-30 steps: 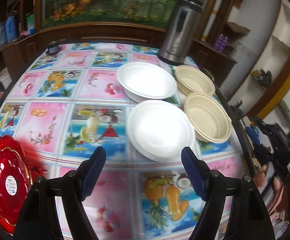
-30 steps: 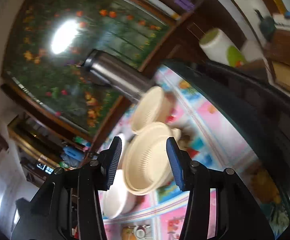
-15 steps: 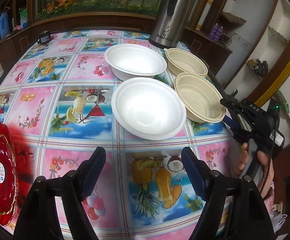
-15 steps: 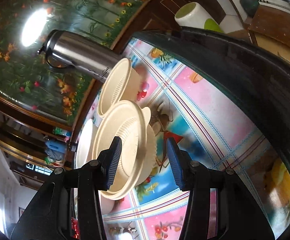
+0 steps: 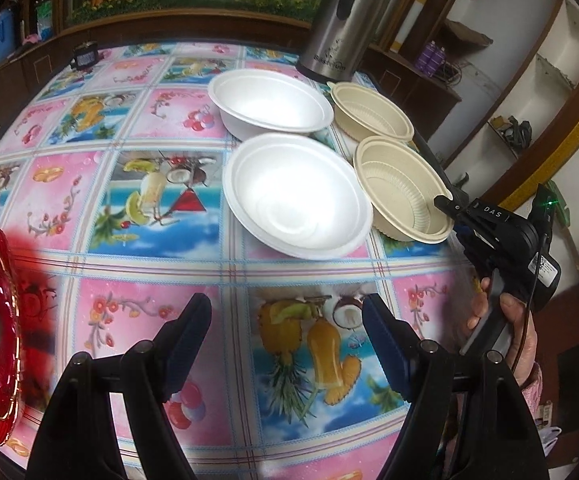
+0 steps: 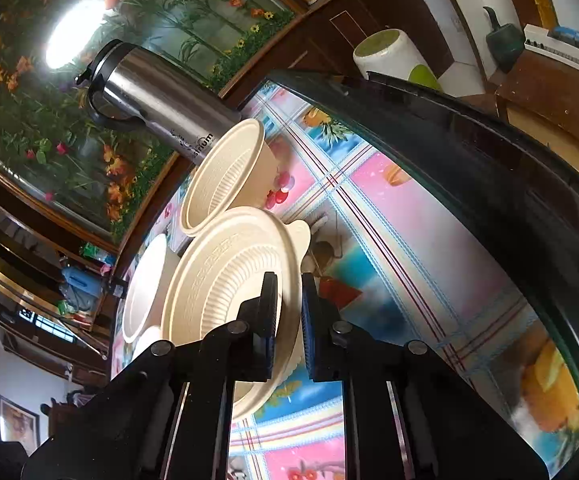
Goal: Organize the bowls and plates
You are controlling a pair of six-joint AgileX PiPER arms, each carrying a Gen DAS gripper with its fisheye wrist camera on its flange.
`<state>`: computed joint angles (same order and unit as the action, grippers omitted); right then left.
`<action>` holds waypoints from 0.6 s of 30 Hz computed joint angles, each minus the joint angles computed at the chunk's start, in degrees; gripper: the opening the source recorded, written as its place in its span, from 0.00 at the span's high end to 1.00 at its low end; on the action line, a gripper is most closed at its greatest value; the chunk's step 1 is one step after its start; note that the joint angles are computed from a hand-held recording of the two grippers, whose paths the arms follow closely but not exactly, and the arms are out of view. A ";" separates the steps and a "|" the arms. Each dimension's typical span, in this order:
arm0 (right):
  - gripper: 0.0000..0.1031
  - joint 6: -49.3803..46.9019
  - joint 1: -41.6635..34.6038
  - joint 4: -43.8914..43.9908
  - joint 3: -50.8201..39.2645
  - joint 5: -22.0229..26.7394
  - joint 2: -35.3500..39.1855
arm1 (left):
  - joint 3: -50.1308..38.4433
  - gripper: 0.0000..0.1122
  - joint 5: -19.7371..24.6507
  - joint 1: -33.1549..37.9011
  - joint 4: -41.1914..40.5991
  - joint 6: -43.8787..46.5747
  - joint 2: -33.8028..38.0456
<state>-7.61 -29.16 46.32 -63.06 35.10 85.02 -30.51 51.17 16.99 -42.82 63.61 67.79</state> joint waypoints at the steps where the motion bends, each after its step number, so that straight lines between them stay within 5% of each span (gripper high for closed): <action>1: 0.91 0.11 -0.33 -0.19 0.37 0.58 -0.50 | -0.12 0.31 0.24 -0.35 0.29 -0.33 0.20; 6: 0.91 -3.52 -3.96 0.40 3.42 5.44 -4.61 | -1.61 0.31 3.12 -2.58 0.57 -2.44 3.49; 13: 0.90 -25.59 -15.82 12.52 9.55 15.85 -9.47 | -6.38 0.30 6.98 -11.60 -2.63 -13.68 14.54; 18: 0.90 -27.11 -15.15 13.59 9.85 15.84 -8.48 | -6.69 0.29 2.78 -18.93 -4.36 -20.92 14.15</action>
<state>-34.72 -44.31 59.92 -53.20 50.94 76.54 -37.20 53.96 -1.93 -47.18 42.69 81.94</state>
